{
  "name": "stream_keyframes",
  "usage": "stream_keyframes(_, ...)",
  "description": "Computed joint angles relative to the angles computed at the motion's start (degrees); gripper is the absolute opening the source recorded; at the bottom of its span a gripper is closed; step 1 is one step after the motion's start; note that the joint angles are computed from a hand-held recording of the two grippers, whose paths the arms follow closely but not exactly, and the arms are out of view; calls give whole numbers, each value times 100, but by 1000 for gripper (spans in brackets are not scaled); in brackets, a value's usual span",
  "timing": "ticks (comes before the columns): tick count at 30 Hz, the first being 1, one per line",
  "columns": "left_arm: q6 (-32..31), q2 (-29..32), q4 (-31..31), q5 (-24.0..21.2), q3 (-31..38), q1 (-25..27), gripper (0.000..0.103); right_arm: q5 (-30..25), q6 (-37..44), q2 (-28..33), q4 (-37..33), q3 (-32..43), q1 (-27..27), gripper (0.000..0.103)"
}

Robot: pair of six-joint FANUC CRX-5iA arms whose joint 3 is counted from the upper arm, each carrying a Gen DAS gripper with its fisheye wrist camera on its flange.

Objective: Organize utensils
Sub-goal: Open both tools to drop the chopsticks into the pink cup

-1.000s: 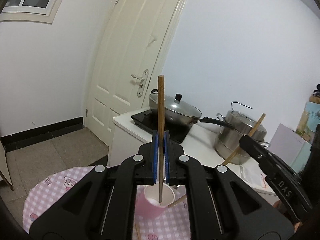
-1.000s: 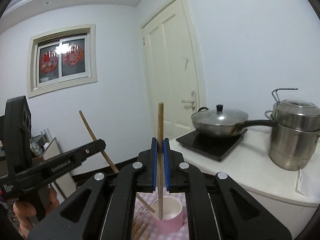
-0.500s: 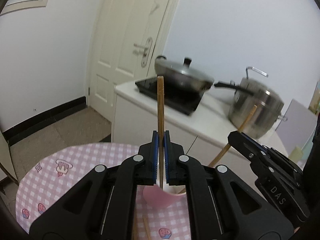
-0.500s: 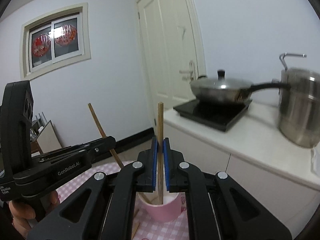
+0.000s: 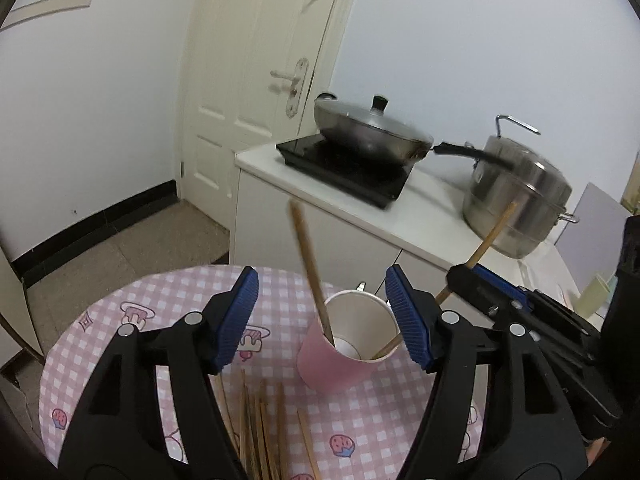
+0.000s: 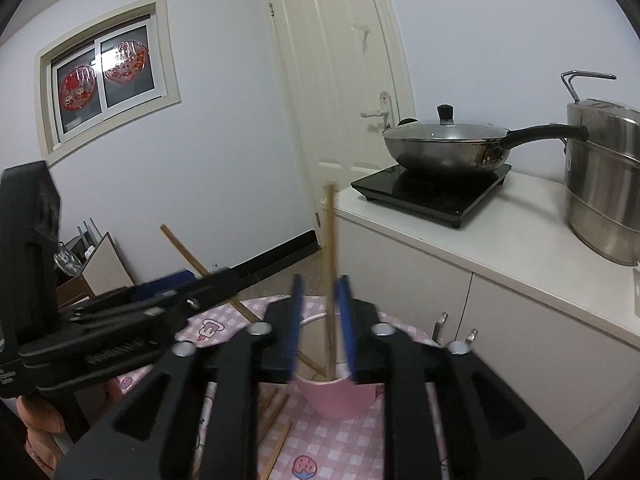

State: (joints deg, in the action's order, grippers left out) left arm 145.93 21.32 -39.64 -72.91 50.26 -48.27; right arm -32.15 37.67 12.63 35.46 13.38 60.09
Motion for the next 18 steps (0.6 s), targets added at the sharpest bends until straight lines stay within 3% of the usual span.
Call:
stream_keyframes(1, -39, -4, -1, -52, 19, -15, 66, -29, -57, -45, 65, -53, 24, 33)
stream_keyframes(9, -166, -286, -110, -476, -230, -236, 66, -240, -223, -330, 81, -302, 191, 42)
stream_keyframes(18, -217, -810, 266, -896, -1137, -243, 66, -655, 108, -452, -560, -450, 459, 42)
